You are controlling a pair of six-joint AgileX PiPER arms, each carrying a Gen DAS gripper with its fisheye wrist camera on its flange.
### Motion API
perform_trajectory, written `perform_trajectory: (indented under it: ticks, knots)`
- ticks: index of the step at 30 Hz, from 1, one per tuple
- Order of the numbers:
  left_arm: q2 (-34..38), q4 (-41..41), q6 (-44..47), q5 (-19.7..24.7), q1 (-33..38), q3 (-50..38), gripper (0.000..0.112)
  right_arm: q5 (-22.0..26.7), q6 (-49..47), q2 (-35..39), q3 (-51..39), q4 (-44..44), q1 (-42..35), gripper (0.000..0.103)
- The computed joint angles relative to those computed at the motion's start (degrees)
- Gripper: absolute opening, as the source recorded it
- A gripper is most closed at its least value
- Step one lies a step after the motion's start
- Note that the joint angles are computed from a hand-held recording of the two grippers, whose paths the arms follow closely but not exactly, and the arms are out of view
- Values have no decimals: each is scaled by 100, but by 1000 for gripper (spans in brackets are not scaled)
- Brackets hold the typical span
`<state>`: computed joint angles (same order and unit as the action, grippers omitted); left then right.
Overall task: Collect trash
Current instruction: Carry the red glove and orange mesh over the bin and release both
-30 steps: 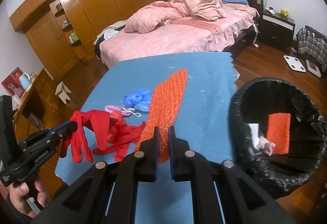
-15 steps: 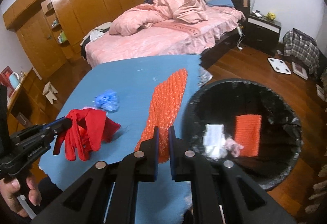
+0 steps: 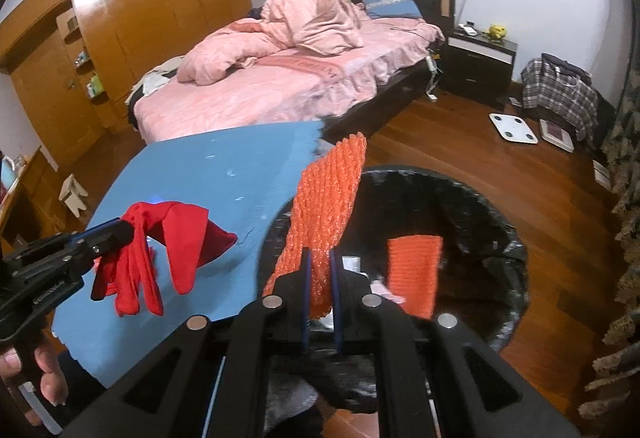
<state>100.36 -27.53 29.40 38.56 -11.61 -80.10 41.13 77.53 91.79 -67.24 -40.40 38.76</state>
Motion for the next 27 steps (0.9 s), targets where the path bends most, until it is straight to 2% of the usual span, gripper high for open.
perform_trajectory:
  ticks: [9,19,20,22,23,24,25,27]
  knots:
    - [677,500,-840,-96,-816,-598,7,-733,-272,-389,977,195,-853,9]
    - [1650,882,-1389,-114,-1427,-1462,8,-1699,-983,14,1477,637,-1855,9]
    - [1791,936,-1424,-110,-1483,-1570,11,-1755,-1010,98,1485,654,-1913,9]
    - [2044,1055,-1514,-70,-1578,-1756,31,-1877,-1385,259,1462,941,-2055,12]
    - [2195,1194,-1607,-55,-1640,-1835,48,-1855,-1484,393,1420,985,-2094,13]
    - [2231,1307,-1675,-143,-1674,-1803,54,-1859,-1355,452,1433,849,-2101,20]
    - [2260,1403,-1709,-215,-1693,-1746,55,-1895,-1330,514,1446,823,-2111,33]
    - [2327,1266,-1548,-165,-1611,-1693,56,-1943,-1138,560,1521,693,-2115,38]
